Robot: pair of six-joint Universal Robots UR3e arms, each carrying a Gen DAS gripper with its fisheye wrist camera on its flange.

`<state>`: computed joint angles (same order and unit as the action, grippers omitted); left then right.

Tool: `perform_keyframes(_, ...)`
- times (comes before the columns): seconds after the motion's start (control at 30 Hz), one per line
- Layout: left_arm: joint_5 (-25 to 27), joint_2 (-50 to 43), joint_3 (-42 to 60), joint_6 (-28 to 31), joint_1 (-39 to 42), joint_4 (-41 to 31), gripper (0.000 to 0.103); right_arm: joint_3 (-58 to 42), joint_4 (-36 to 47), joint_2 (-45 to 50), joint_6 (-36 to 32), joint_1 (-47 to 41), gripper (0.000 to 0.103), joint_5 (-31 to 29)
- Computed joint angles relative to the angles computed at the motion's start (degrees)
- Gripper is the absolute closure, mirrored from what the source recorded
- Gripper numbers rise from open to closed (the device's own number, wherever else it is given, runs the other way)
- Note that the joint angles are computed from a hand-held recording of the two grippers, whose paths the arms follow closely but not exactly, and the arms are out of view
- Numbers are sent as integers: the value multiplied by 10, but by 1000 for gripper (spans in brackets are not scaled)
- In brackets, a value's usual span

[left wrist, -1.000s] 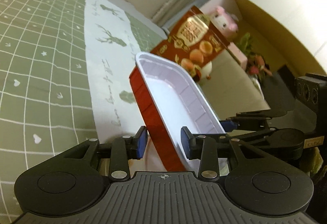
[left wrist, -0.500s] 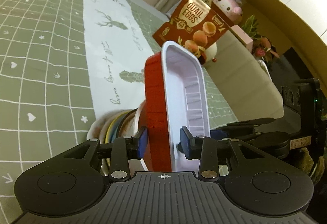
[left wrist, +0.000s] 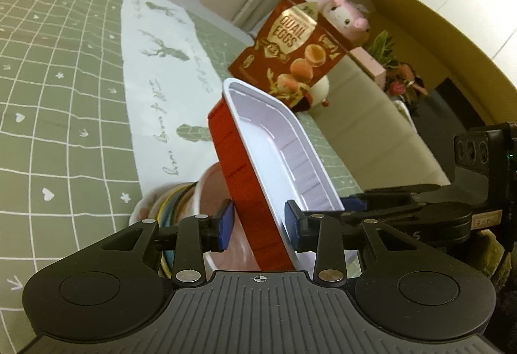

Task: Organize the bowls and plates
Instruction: 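Lift the pink tray with the right gripper over the bowl stack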

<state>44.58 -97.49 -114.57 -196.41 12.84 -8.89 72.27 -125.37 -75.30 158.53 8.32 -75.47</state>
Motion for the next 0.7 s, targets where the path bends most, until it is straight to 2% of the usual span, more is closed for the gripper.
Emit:
perform_keyframes(0.23, -20, 3, 11, 36, -1, -49, 66, 20, 14, -36, -15, -18, 60, 20)
perform_keyframes(0.4, -29, 26, -11, 48, 7, -54, 66, 24, 41, -43, -6, -28, 60, 39)
perform_keyframes(0.57, -38, 34, -12, 81, 3, -78, 65, 66, 39, -79, -24, -42, 60, 53)
perform_keyframes(0.7, -7, 5, 18, 52, -16, -74, 65, 62, 34, -65, -9, -51, 60, 57)
